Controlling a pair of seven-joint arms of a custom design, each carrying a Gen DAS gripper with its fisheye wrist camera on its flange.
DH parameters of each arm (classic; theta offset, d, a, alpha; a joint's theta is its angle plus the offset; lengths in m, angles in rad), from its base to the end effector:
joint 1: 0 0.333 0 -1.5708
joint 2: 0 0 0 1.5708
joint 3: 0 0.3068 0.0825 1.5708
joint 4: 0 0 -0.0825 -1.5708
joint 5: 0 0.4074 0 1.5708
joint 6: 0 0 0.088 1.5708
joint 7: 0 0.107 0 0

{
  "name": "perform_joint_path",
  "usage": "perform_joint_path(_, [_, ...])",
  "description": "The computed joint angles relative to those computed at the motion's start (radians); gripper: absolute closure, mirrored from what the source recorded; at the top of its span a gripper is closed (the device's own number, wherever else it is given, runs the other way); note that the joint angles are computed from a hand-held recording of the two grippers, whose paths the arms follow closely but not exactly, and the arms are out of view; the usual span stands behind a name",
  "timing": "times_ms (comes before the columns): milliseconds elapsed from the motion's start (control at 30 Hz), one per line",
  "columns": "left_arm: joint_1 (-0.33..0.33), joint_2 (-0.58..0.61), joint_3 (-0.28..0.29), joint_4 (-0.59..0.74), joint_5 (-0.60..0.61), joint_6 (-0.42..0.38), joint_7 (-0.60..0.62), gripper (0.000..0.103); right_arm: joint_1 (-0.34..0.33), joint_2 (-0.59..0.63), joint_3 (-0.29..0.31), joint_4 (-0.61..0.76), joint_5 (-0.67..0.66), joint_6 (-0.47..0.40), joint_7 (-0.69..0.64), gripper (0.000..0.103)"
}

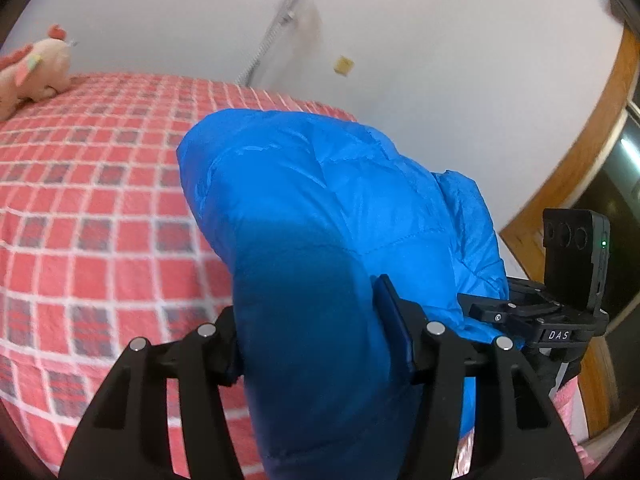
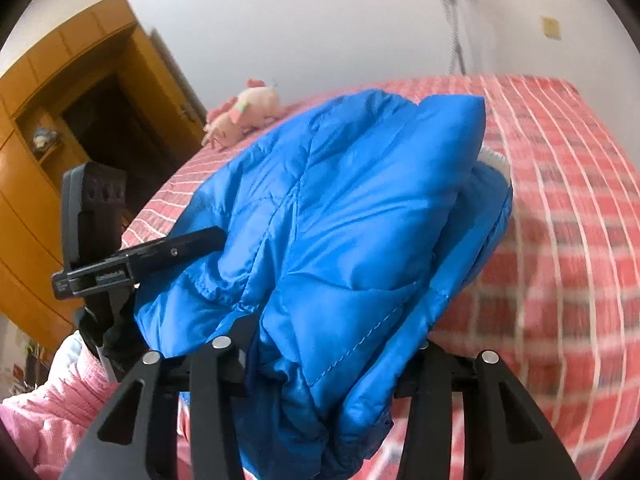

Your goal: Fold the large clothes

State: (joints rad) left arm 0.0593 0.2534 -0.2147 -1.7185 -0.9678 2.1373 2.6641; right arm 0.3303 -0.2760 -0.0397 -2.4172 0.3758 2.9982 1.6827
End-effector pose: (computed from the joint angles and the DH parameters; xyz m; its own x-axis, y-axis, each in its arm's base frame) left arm 0.6633 -0.1286 0.4578 -0.7363 -0.5282 0.4229 -0.6466 0.3650 -0.6698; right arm 0.5051 0.1226 0.4920 -0.0014 -0.9189 -0.3944 -0.7024 0.2816 -0.6537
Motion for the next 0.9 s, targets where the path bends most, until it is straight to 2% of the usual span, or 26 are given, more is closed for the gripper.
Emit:
perform_joint_path(67, [0.006, 0.019, 0.002, 0.036, -0.017, 0.025, -0.003, 0.049, 0.051, 0.072, -0.041, 0.087, 0.048, 0.014, -0.094, 0.061])
perform_joint_path(133, [0.014, 0.048, -0.001, 0.082, -0.035, 0.059, 0.000, 0.050, 0.013, 0.152, -0.010, 0.193, 0.007, -0.026, -0.089, 0.061])
perform_joint_path(267, [0.021, 0.167, -0.009, 0.236, 0.010, 0.114, -0.068, 0.052, -0.027, 0.340, 0.006, 0.425, 0.157, -0.144, -0.213, 0.061])
perform_joint_path(433, [0.011, 0.358, 0.006, 0.438, 0.208, 0.096, -0.225, 0.052, -0.113, 0.529, 0.073, 0.597, 0.220, -0.253, -0.245, 0.061])
perform_joint_path(533, [0.040, 0.394, -0.014, 0.456, 0.261, 0.079, -0.228, 0.048, -0.181, 0.565, 0.146, 0.609, 0.301, -0.245, -0.317, 0.060])
perform_joint_path(633, [0.064, 0.394, -0.047, 0.439, 0.292, 0.102, -0.213, 0.047, -0.204, 0.571, 0.176, 0.595, 0.335, -0.219, -0.344, 0.058])
perform_joint_path(733, [0.068, 0.390, -0.065, 0.423, 0.321, 0.141, -0.213, 0.045, -0.214, 0.566, 0.184, 0.586, 0.350, -0.219, -0.333, 0.056])
perform_joint_path(833, [0.069, 0.411, -0.065, 0.469, 0.355, 0.096, -0.275, 0.041, -0.190, 0.535, 0.168, 0.555, 0.299, -0.203, -0.274, 0.050])
perform_joint_path(900, [0.084, 0.389, -0.071, 0.442, 0.357, 0.093, -0.274, 0.038, -0.164, 0.490, 0.148, 0.506, 0.226, -0.178, -0.222, 0.046])
